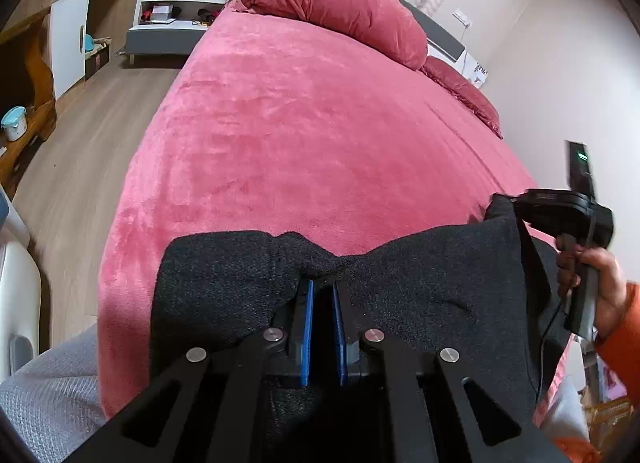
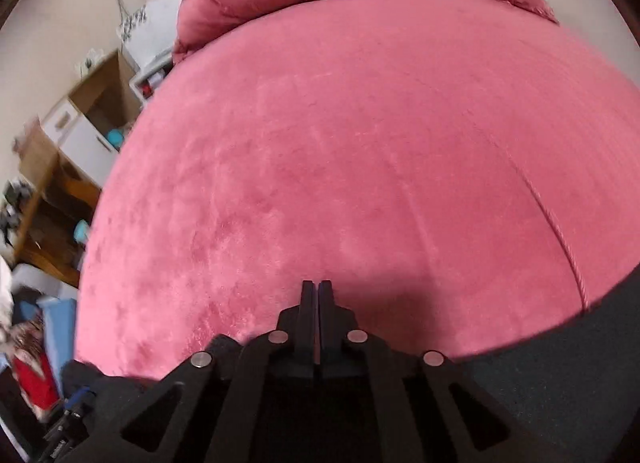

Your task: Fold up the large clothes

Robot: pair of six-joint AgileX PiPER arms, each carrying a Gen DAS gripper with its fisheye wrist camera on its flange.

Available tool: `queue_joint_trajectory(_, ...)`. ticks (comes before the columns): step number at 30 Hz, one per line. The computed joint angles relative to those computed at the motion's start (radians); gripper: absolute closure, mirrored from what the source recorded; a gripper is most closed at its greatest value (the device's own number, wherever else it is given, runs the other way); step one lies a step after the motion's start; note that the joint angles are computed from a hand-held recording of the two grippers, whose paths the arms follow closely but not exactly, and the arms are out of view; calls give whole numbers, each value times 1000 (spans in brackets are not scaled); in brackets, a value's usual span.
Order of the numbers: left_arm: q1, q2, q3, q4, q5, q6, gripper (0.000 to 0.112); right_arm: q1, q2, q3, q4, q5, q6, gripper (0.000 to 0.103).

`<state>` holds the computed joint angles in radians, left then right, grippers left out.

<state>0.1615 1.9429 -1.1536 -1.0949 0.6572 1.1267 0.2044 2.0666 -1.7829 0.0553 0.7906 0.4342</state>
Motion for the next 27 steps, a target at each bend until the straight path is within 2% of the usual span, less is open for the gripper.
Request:
queue_joint_trajectory(1, 0, 1, -1, -1, -1, -3, 103, -21, -72, 100, 19, -82, -2, 88)
queue_joint_trajectory(2, -3, -5, 5, -2, -21, -15, 107, -30, -154, 200, 36, -161, 7, 76)
queue_joint_trajectory(3, -2, -12, 15, -16, -37, -27, 108, -38, -243, 300, 68, -236, -13, 71)
queue_joint_trajectory(4, -2, -18, 23, -26, -43, -34, 108, -45, -325, 400, 91, -315, -53, 71)
queue_joint_trajectory(5, -8, -33, 40, -32, -69, -42, 109, -31, -384, 473, 86, -354, -75, 71)
queue_joint_trajectory(7, -30, -63, 71, -26, -128, -38, 109, -2, -420, 524, 125, -336, -165, 71)
queue_joint_trajectory(9, -62, -100, 112, -6, -209, -36, 109, 39, -379, 541, 186, -323, -252, 71)
queue_joint_trajectory(13, -98, -141, 153, 78, -306, -102, 109, 62, -198, 474, 83, -341, -113, 71)
queue_joint_trajectory(14, -99, -142, 153, 93, -310, -116, 109, 69, -195, 487, 41, -391, -65, 71)
queue_joint_trajectory(15, -102, -146, 155, 111, -317, -134, 109, 66, -195, 483, 28, -401, -54, 71)
queue_joint_trajectory(18, -123, -182, 184, 144, -362, -168, 109, 33, -218, 446, 146, -300, -202, 71)
queue_joint_trajectory(20, -149, -224, 215, 165, -417, -209, 107, 5, -297, 520, 200, -314, -262, 71)
queue_joint_trajectory(21, -162, -246, 226, 176, -432, -241, 104, -11, -332, 571, 232, -339, -292, 70)
queue_joint_trajectory(22, -179, -267, 240, 148, -451, -235, 89, -55, -388, 653, 299, -366, -352, 70)
queue_joint_trajectory(23, -203, -294, 257, 80, -472, -190, 69, -111, -453, 725, 370, -362, -422, 70)
queue_joint_trajectory(24, -222, -309, 267, -18, -482, -104, 60, -164, -511, 816, 463, -383, -513, 70)
queue_joint_trajectory(25, -242, -322, 274, -118, -484, -6, 52, -228, -536, 885, 563, -404, -597, 70)
queue_joint_trajectory(26, -274, -332, 278, -210, -487, 94, 52, -328, -601, 957, 640, -393, -655, 70)
queue_joint_trajectory(27, -315, -330, 275, -284, -492, 194, 52, -428, -688, 1054, 676, -422, -673, 70)
